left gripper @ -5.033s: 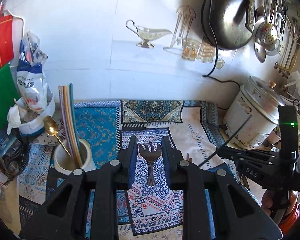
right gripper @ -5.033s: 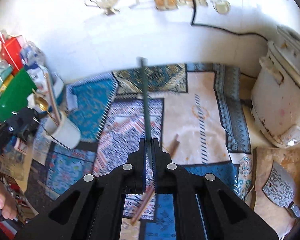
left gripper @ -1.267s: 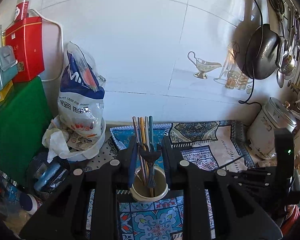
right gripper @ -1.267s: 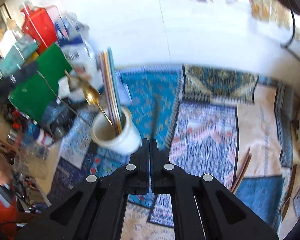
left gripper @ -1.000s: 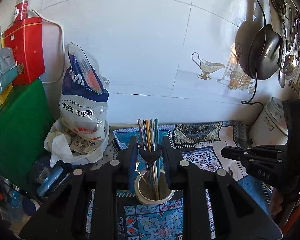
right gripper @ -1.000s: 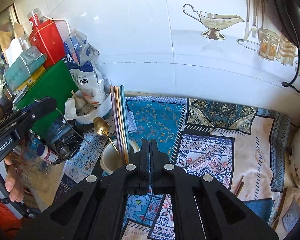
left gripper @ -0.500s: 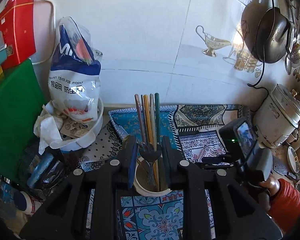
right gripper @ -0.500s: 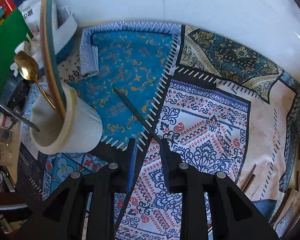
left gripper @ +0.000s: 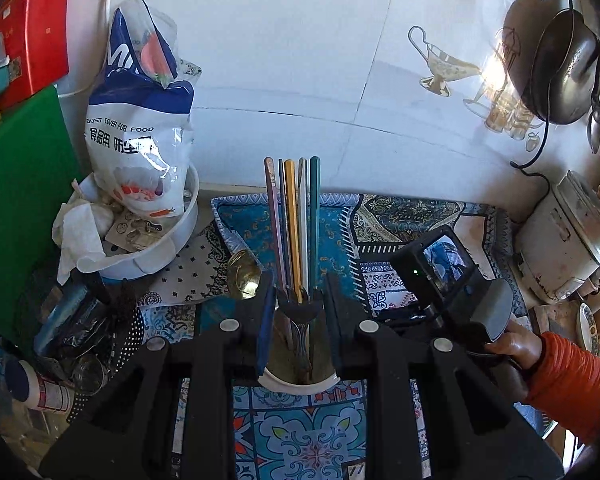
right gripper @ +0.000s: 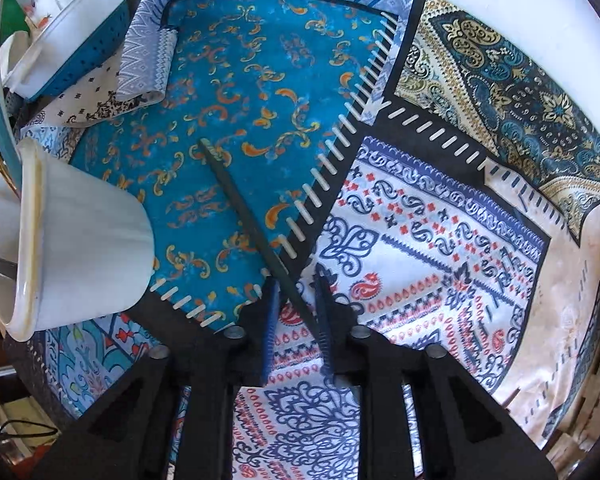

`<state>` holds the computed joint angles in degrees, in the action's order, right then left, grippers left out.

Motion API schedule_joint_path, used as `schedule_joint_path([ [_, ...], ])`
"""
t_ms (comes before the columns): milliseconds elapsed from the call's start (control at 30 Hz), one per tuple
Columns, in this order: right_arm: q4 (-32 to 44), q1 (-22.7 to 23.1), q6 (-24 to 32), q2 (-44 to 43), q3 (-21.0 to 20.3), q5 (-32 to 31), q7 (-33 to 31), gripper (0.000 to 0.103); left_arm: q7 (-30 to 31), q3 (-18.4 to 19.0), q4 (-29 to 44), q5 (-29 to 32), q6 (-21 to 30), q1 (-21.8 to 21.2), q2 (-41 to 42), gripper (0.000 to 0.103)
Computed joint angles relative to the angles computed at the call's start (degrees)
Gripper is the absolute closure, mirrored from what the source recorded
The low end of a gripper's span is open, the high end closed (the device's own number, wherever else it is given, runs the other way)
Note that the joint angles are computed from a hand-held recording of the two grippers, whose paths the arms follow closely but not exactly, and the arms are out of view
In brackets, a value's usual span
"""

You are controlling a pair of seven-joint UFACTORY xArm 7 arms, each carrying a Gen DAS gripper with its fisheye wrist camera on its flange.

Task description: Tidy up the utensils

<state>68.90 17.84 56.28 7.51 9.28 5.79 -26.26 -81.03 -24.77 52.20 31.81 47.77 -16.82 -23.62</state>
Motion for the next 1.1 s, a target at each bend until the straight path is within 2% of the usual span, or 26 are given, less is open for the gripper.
schedule_joint_path([
  [167,0.72,0.44,1.25,0.08,0.05,-1.69,0.45,0.097,-1.52,-0.22,0.19,0.29,0.28,0.19,0.54,0.08],
  [233,1.43,-0.1,3.47,0.21,-0.21,0.16,0.95,0.098,-1.8,-0.23,0.2,0.36,0.47,0.03,0.63,0.08],
  [300,0.33,-0.81,2.99,-1.24,-0.56,1.81,0.98,0.098,-1.56,0.0,0.17,0.02,0.59,-0.33,0.7,0.08],
  [533,-4.23,-3.61,2.69,-11.67,-2.64,12.13,-2.72,0.098,0.28,0.5,0.66,-0.75,2.4,-1.26,0.81,0.08],
  [700,-4.04,-3.73,3.2,-18.66,-4.64,20.1,-4.41,0.098,2.68,1.03,0.95,-1.59,2.49,-1.76,0.75,0.08],
  [867,-5.15,-1.08,-1.94,-23.11,-4.26,26.71,-3.33,0.098,5.19,1.91,0.06,-3.52,1.52,-2.22,0.01,0.08],
  [1100,-4.67,3.6,-15.46,-20.02,-2.0,31.38,0.7,0.098,9.32,3.57,-2.21,-7.55,-1.39,-2.1,-1.28,0.08],
])
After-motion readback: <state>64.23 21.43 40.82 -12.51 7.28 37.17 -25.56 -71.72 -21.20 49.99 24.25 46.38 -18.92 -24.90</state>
